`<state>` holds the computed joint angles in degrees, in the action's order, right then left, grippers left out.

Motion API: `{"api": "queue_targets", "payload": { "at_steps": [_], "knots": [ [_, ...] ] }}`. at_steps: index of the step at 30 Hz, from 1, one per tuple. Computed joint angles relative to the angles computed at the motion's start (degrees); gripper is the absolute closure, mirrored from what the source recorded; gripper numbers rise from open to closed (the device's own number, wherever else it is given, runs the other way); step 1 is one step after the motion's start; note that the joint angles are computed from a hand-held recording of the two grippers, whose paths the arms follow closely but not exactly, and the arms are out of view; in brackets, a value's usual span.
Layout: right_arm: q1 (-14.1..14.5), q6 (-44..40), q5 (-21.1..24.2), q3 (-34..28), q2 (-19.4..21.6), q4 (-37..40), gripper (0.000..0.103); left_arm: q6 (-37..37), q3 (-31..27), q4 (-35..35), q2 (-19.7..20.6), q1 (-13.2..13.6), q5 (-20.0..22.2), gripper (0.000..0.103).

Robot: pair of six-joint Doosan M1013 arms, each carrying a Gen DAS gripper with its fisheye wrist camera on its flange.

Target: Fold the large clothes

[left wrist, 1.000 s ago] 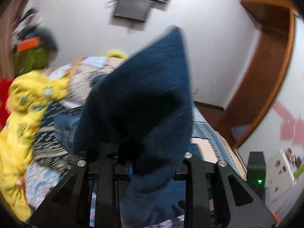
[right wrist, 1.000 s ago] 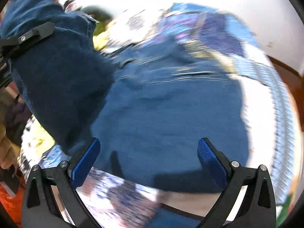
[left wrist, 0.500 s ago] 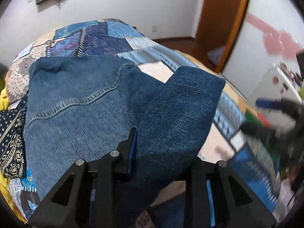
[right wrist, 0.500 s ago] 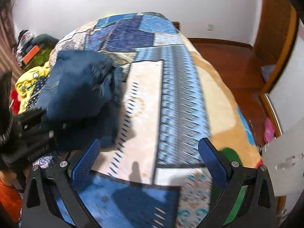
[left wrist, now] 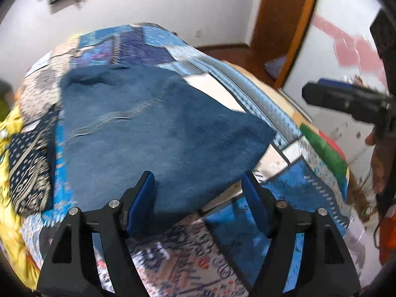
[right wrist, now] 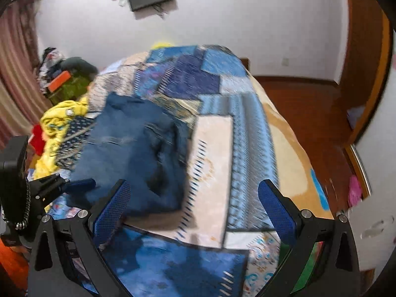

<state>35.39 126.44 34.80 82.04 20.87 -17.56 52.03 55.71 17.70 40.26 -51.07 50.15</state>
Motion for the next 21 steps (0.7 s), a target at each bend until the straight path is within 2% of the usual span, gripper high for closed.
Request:
{"api": "queue_targets", "payload": {
  "at_steps": [2,3,5,7,11,14,19,21],
  "knots": [
    [0.5,-2.1,-0.7,-1.2,0.8,0.6,0.001,-6.2,3.1,5.1,-2.2,0.2,-1.9,0.028],
    [0.7,-3.1,-0.7,-2.0,1.4,1.0,0.001,-9.0,4.0,7.6,-2.9,0.3,-1.8,0.020],
    [1.2,-4.9,0.1,-3.5,2.8,1.4,0.001,-16.0,6.2,14.1,-4.2,0.4,-1.1,0.013],
    [1.4,-6.2,1.0,-4.7,4.1,1.8,0.001,-19.4,6.9,16.3,-4.6,1.0,1.1,0.012],
    [1.3,-10.4,5.5,-7.0,6.8,5.0,0.001,-20.4,8.2,14.0,-4.8,2.4,3.0,0.012],
    [1.1,-8.8,9.3,-7.1,8.1,3.3,0.001,-19.7,8.8,12.7,-4.2,2.6,4.4,0.012],
    [-1.0,-10.9,9.2,-4.0,7.0,13.5,0.001,-22.0,11.1,14.9,-4.5,1.8,3.2,0.011],
    [-1.2,-10.8,10.0,-4.2,6.7,13.6,0.001,-21.6,11.0,14.3,-4.5,2.0,3.1,0.011]
  ]
}}
